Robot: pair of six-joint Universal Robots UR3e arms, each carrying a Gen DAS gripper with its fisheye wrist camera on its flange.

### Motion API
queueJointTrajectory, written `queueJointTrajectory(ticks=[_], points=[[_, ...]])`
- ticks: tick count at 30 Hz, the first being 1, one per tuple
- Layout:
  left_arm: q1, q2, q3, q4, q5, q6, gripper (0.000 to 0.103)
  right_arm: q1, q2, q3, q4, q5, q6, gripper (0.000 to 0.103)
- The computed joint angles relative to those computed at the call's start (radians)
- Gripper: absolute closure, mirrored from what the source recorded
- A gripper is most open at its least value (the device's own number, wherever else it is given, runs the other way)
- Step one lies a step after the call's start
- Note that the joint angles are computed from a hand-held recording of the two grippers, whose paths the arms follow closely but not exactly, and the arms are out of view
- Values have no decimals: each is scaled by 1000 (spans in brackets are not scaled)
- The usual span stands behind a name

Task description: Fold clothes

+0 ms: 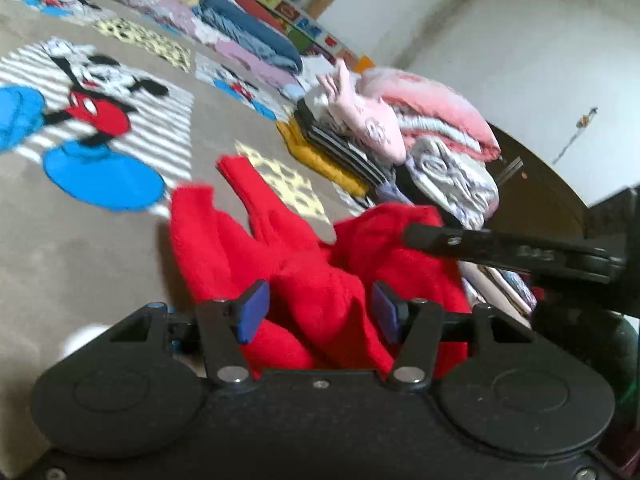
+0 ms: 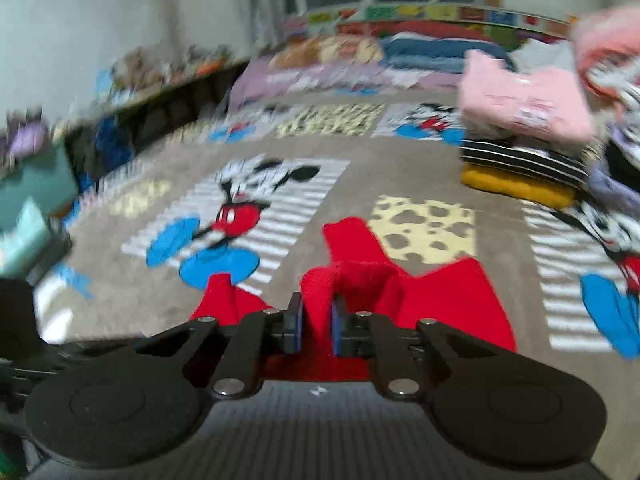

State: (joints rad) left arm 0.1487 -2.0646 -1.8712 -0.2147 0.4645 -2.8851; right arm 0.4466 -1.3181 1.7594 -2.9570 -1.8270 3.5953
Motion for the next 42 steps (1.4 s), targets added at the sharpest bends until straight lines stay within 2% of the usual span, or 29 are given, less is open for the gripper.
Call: queueJointTrajectory(ticks=[2,3,4,6,7,11,14,18,21,23,25,27,28,29,32,34,37,39,42], points=[[-11,10,-8,-2,11,21,52,10,-66,128,-101,-31,58,89],[-13,19,-18,-3,13,32,57,15,-97,198,-156,-41,92,89],[-14,28,-29,-4,18,40,69,22,-126,263,-207,-53,125,89],[-10,51,-58,-3,31,51,73,42,-157,353,-263,-79,180,89],[-7,59,-71,2,36,51,80,54,-171,396,-290,-92,207,89],[32,152,-163,-77,1,136,89,101,-188,541,-401,-130,307,89],[77,264,-237,-235,-26,276,91,150,-186,618,-469,-165,373,89],[117,402,-296,-419,5,433,91,196,-181,710,-570,-177,454,89],[144,466,-324,-447,39,503,92,216,-186,736,-588,-185,480,89],[168,500,-343,-445,51,536,90,231,-189,743,-597,-206,479,85],[202,524,-368,-418,38,553,86,263,-207,725,-562,-255,449,82],[227,550,-394,-394,19,590,77,299,-224,698,-518,-315,406,75],[237,562,-399,-405,9,621,66,325,-227,676,-490,-358,376,69],[239,571,-398,-421,0,654,49,348,-229,652,-465,-396,339,68],[216,578,-380,-424,-14,725,45,373,-247,591,-417,-426,163,61],[185,568,-346,-422,-10,754,45,345,-280,553,-353,-365,10,51],[133,539,-234,-564,0,886,45,290,-331,496,-223,-250,-206,49],[84,498,-145,-652,46,982,46,241,-362,456,-108,-153,-339,48],[8,423,-21,-711,126,1061,45,178,-377,417,28,-41,-462,48]])
